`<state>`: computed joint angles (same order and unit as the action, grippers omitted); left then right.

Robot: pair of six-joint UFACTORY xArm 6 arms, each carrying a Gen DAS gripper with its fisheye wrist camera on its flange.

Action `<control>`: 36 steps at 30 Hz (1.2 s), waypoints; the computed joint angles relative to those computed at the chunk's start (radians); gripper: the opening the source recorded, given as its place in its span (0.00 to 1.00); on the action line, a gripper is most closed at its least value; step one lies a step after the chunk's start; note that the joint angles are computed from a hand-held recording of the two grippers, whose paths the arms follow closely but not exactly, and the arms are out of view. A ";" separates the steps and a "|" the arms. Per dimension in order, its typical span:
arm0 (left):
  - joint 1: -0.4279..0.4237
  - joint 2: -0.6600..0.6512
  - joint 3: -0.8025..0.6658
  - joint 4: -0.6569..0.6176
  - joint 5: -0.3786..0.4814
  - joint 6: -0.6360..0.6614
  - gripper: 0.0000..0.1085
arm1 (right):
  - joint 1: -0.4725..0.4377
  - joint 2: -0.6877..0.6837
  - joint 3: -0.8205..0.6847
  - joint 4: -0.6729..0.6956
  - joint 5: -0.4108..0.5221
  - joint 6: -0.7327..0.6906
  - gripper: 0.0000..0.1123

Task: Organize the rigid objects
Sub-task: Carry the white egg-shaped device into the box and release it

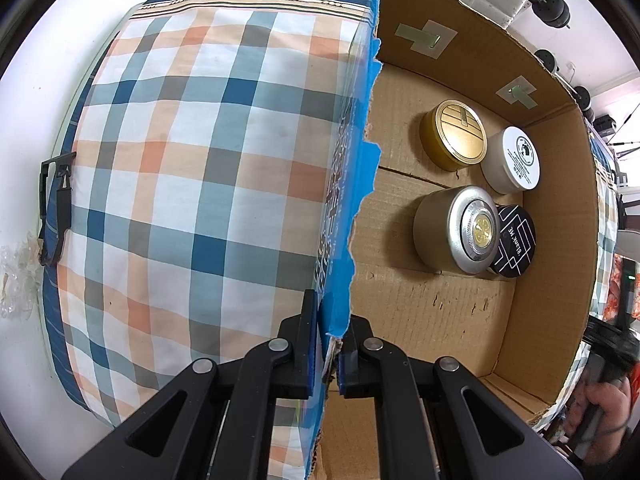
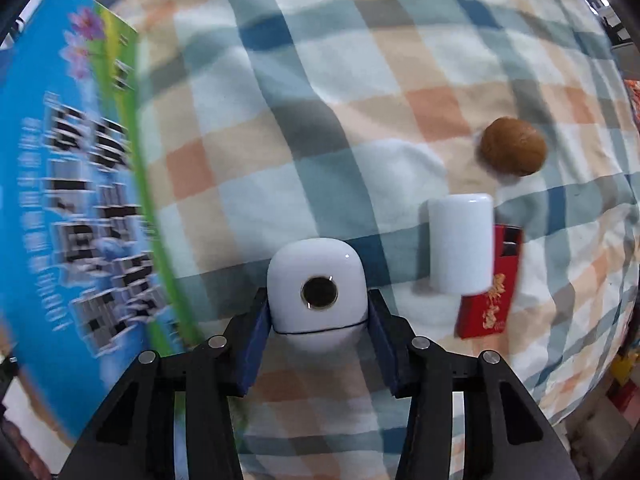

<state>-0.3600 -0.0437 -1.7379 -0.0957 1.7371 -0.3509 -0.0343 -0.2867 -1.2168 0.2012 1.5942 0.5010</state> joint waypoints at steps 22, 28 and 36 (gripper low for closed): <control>-0.004 -0.010 0.008 -0.002 -0.004 0.000 0.05 | 0.277 0.138 -0.483 0.120 0.068 0.071 0.35; -0.002 -0.007 0.006 -0.004 0.000 0.003 0.05 | 0.297 0.177 -0.500 0.126 0.049 0.055 0.23; -0.002 -0.013 0.013 -0.007 -0.008 0.002 0.05 | 0.276 0.161 -0.444 0.140 0.039 0.052 0.23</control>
<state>-0.3617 -0.0564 -1.7251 -0.1030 1.7292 -0.3490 0.2412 -0.1259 -1.6609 0.3410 1.6330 0.5532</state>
